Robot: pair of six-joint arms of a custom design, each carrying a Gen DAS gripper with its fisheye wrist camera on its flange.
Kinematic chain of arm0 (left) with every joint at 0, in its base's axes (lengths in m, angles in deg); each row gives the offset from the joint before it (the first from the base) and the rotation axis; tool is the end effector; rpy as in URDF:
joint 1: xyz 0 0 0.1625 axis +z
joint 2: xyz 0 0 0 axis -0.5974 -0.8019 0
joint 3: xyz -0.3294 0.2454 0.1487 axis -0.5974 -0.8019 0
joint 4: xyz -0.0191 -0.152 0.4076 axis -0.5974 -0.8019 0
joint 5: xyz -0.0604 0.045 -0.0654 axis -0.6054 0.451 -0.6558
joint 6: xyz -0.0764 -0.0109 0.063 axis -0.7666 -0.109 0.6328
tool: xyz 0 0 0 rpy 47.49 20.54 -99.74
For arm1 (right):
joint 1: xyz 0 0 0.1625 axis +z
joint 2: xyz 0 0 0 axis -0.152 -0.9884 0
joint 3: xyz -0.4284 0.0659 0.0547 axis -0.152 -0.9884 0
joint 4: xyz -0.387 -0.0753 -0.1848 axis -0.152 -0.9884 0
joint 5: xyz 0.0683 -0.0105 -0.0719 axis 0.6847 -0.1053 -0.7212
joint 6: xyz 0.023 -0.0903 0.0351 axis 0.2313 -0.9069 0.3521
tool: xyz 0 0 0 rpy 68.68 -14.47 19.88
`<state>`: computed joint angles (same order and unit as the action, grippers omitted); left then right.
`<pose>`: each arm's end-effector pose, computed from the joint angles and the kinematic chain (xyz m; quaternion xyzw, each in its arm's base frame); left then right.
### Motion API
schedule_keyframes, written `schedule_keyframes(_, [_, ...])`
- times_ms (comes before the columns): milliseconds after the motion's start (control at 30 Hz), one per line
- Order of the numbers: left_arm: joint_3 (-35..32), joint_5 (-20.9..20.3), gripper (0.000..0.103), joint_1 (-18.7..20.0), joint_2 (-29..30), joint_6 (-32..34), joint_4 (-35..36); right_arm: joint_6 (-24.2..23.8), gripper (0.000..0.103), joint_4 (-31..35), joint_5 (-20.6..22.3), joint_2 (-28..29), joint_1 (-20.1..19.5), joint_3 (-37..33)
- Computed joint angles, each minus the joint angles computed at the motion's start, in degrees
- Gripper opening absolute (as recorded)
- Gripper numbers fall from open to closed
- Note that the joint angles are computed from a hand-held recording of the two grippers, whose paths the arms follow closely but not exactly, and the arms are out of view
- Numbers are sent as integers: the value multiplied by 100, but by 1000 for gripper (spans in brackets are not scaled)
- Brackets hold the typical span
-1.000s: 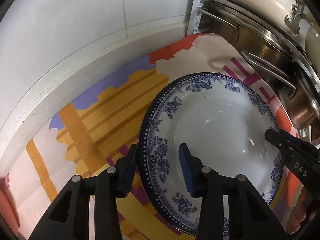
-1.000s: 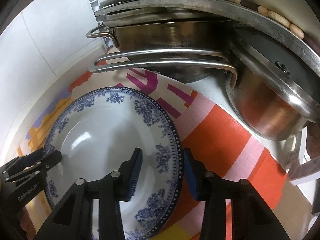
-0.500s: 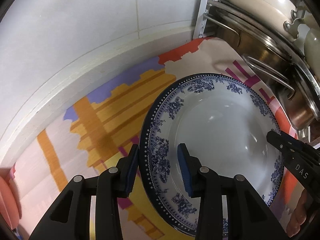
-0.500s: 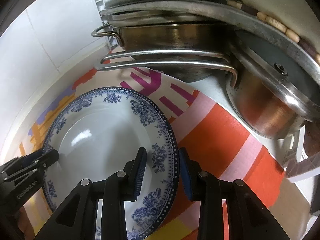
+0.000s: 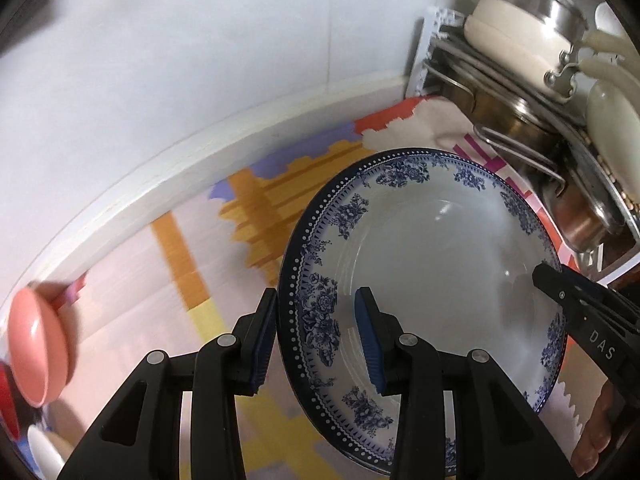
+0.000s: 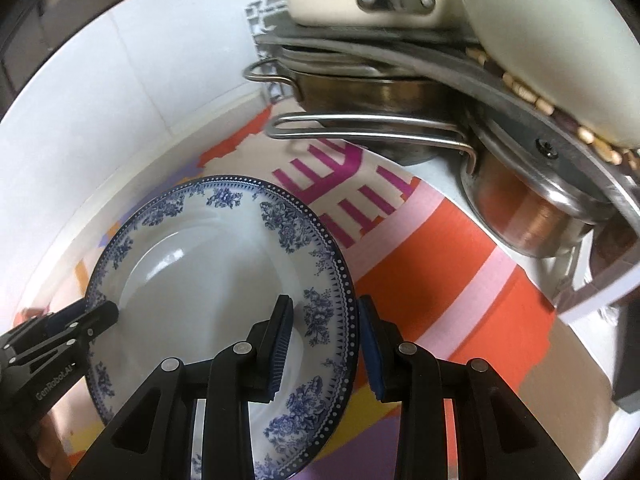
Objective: Organize plates and bowls
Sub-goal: 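Lift the blue-and-white plate with both grippers and carry it over the lime-green plate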
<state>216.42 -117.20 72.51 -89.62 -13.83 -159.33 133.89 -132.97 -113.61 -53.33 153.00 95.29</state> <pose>-0.1457 -0.3305 0.2903 0.3904 0.8815 -0.0727 0.2556 0.3560 -0.1915 0.0468 -0.2389 -0.8109 0.3745 0.3809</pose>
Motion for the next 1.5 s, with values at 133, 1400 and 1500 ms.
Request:
schedule_keyframes(133, [-139,92,38,-115,-476,-181,561,118,34,340,116,109,303,-310])
schedule_keyframes(1400, [-2306,1,38,-2109,-3867,-4256,7475,-383,35,1409,1266,2291,1948,-3142])
schedule_keyframes(1500, [-2552,-220,38,-2592,-4000,-4922,8198,-554,35,1293,1354,2457,1998,-3296])
